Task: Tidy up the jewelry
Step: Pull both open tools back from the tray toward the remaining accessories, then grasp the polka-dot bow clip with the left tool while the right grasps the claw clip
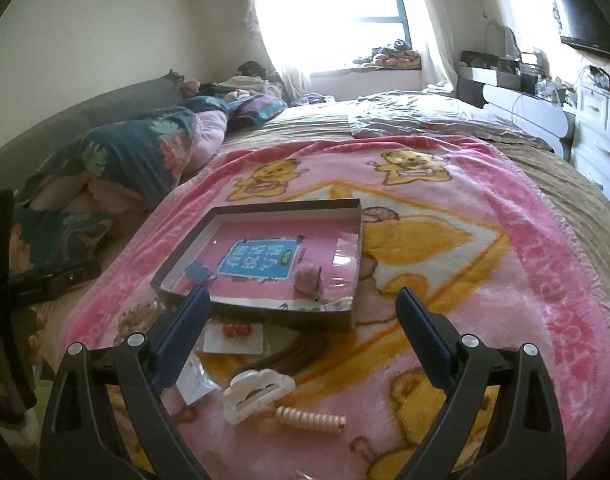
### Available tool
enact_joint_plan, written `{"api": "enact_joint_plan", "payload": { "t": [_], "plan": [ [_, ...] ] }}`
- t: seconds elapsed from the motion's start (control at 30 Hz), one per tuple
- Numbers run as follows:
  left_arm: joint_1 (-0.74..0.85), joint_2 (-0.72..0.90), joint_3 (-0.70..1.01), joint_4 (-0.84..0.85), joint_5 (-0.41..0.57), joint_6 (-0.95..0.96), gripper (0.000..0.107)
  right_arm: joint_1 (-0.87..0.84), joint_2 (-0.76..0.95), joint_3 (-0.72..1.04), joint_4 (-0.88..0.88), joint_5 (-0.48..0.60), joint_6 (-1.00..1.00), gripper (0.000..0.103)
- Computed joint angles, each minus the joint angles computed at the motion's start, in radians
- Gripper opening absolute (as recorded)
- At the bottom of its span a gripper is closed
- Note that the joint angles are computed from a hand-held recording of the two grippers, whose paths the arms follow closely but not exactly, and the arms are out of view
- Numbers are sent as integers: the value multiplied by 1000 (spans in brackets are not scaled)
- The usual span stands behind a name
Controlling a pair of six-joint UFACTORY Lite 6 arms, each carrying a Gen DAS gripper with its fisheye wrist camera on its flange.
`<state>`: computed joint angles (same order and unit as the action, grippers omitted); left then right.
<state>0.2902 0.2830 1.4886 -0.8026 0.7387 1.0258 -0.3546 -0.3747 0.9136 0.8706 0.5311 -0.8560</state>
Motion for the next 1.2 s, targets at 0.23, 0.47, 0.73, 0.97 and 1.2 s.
{"api": "enact_joint_plan", "payload": {
  "t": [0.23,0.47,0.73,0.97,1.2],
  "plan": [
    [42,-63,-96,-17,-12,71,94,84,-80,-64,-83,-3,62,93],
    [75,-90,-179,-12,-40,135,94,177,-114,-108,-168,-16,134,93],
    [108,-91,-238,-7,-48,171,94,265,-155,-170,-255,-50,194,94],
    [134,-61,-272,6,-38,189,94,294,-173,-227,-293,-58,212,94],
    [143,9,-274,7,-43,187,94,277,-136,-246,-272,-68,171,94]
  ]
}}
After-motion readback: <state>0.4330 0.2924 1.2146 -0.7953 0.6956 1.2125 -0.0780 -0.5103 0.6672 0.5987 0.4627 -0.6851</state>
